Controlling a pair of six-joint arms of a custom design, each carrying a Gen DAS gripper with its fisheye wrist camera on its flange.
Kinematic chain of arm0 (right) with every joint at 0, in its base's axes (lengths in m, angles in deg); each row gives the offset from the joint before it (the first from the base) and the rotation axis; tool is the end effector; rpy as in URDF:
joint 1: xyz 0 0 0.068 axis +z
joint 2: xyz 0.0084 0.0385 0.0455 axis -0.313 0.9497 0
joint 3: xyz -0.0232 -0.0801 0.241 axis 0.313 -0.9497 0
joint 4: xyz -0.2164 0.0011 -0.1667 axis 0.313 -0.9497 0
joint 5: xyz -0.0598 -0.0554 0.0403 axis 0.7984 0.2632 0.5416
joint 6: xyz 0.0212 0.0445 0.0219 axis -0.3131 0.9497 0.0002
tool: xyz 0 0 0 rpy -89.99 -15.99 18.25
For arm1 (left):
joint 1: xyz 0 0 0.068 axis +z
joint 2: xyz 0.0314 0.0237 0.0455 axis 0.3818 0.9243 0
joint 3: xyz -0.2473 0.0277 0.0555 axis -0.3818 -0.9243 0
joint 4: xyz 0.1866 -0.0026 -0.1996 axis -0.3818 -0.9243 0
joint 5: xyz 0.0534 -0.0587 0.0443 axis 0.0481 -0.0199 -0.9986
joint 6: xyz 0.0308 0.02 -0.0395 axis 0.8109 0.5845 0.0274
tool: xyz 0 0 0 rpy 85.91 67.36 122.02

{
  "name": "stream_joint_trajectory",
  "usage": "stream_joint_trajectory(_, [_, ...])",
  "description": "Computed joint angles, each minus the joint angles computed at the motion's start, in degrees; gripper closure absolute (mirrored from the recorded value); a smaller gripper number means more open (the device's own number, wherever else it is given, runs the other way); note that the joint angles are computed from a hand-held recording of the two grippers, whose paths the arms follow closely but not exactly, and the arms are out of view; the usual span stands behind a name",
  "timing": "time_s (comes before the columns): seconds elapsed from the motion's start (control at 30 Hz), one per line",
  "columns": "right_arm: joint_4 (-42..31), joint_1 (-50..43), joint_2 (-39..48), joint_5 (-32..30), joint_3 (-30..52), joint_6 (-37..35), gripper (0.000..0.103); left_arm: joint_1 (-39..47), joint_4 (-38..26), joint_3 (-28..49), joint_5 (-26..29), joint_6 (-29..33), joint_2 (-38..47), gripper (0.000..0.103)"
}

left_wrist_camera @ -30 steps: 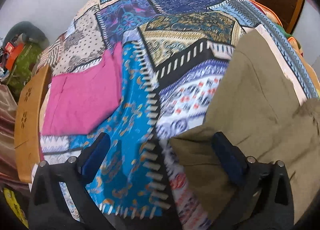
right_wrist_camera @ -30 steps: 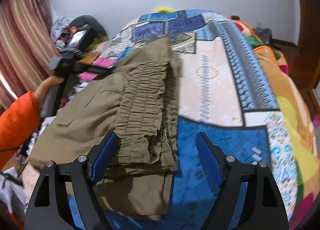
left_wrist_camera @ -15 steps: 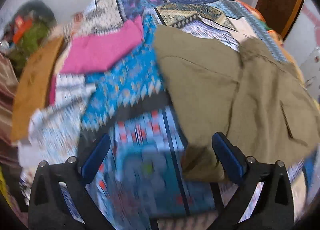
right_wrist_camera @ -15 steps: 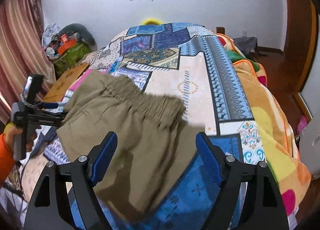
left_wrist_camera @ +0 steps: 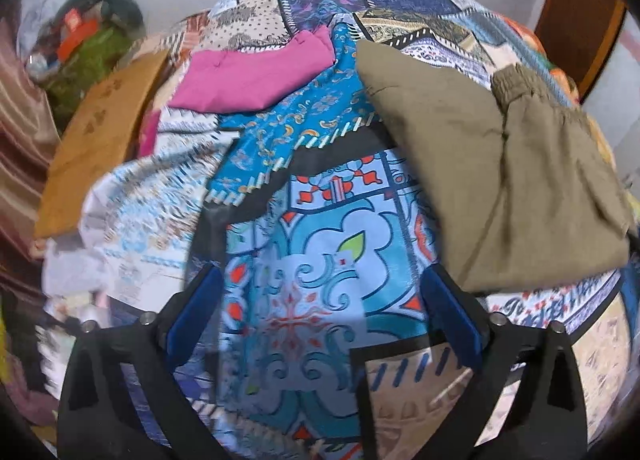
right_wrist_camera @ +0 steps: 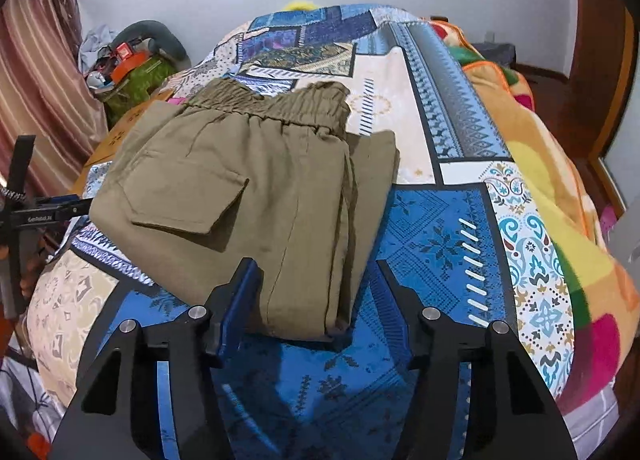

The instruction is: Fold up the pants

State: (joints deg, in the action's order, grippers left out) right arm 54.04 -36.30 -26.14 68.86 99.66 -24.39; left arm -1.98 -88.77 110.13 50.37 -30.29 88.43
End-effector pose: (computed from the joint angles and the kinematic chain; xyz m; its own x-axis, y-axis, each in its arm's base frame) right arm 0.1795 -0.0450 0.1499 -0.8074 0.1338 -0.5746 -0.0022 0.9733 0.2297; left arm 0.3221 -0.1409 0.1345 -0.8477 0.2870 -0.4462 0.2802 0.9564 0.0828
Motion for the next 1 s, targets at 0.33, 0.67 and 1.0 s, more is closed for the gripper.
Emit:
stream_joint_trajectory(0.33, [-4.0,-0.4,-1.0,-0.5,7.0,-1.1,0.051,-4.3,-1.9,8.6,3.4,2.1,-3.3,0.006])
stream_joint_trajectory(0.67, [6.6,10.3,13.3,0.2,13.3,3.0,0.051,-12.5,-6.0,28.8,10.5,4.2,15.2,0.039])
stream_joint_trajectory(1.0, [4.9,9.0,15.6,-1.7,10.0,-2.5,0.05,-12.8,-3.6,24.1,9.9,5.3,17.3,0.046])
